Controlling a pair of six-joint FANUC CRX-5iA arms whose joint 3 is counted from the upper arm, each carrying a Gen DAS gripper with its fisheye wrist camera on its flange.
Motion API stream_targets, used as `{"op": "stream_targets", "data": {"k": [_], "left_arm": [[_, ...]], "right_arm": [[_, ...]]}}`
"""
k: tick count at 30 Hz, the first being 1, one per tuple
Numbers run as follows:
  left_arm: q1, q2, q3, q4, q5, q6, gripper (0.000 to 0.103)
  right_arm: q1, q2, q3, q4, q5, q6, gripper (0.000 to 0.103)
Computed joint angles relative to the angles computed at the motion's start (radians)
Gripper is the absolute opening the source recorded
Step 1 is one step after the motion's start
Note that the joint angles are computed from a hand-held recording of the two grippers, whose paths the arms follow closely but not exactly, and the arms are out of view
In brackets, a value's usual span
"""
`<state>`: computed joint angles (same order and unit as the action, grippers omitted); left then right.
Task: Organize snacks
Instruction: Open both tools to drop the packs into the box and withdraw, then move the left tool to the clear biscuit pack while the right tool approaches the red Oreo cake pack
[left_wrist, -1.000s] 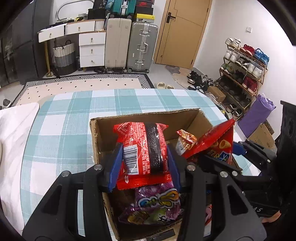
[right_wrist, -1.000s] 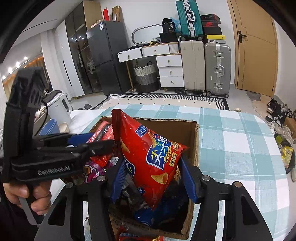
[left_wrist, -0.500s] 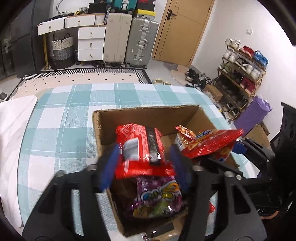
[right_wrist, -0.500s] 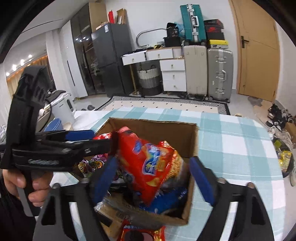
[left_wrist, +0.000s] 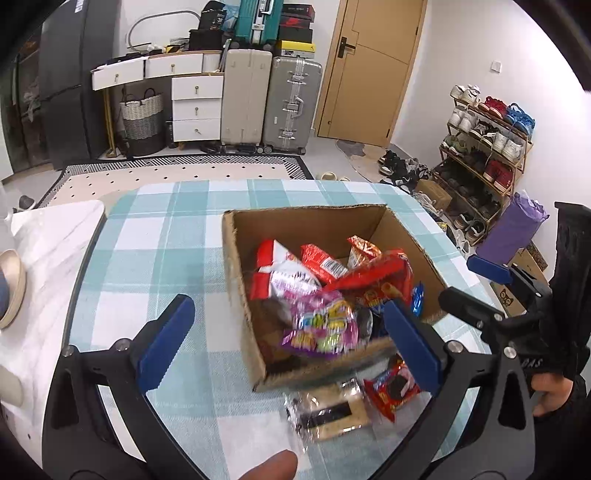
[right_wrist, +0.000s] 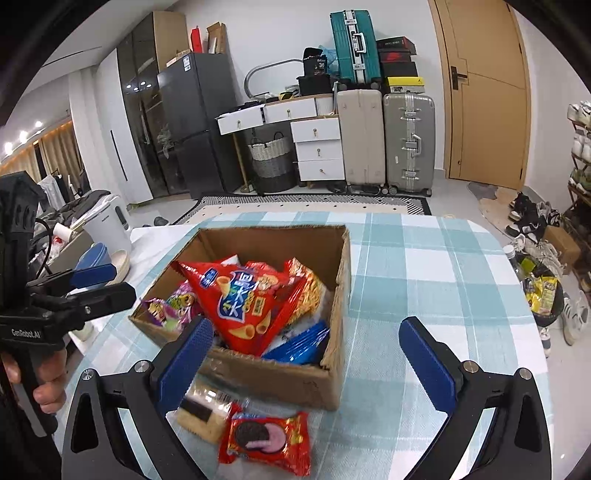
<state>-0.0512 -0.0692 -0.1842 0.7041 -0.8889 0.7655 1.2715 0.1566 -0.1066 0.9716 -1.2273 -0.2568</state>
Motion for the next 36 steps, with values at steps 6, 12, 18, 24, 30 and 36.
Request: {"op": "stream_targets", "data": {"k": [6,12,18,24,30,36], "left_arm": [[0.040,-0.066,-0.060,0.010,-0.019,-0.012,0.102],[0.064,-0.127,-0.118,-0.001,-0.040,-0.025,0.102],[0.093,-0.181,-0.174,-0.007,-0.057,-0.039,0.102],[0.112,-0.201,-0.208,-0.016,-0.063,-0.050,0.102],[0.106,-0.165,-0.198,-0.043,-0.058,-0.035,0.102],[0.089,-0.130,-0.198,-0.086,-0.023,-0.016,0.102]], "right_arm": [[0.043,-0.001,-0.003,-0.018,-0.033,-0.024,0.102],[0.078,0.013,0.021,-0.076,-0.092,-0.055,0.102],[0.090,0.022,0.027,-0.111,-0.090,-0.066,0.102],[0.085,0.051,0.056,-0.182,-0.081,-0.021,0.102],[0.069,0.060,0.039,-0.222,-0.011,-0.012,0.102],[0.031,0.070,0.025,-0.270,0.076,0.019,0.102]]}}
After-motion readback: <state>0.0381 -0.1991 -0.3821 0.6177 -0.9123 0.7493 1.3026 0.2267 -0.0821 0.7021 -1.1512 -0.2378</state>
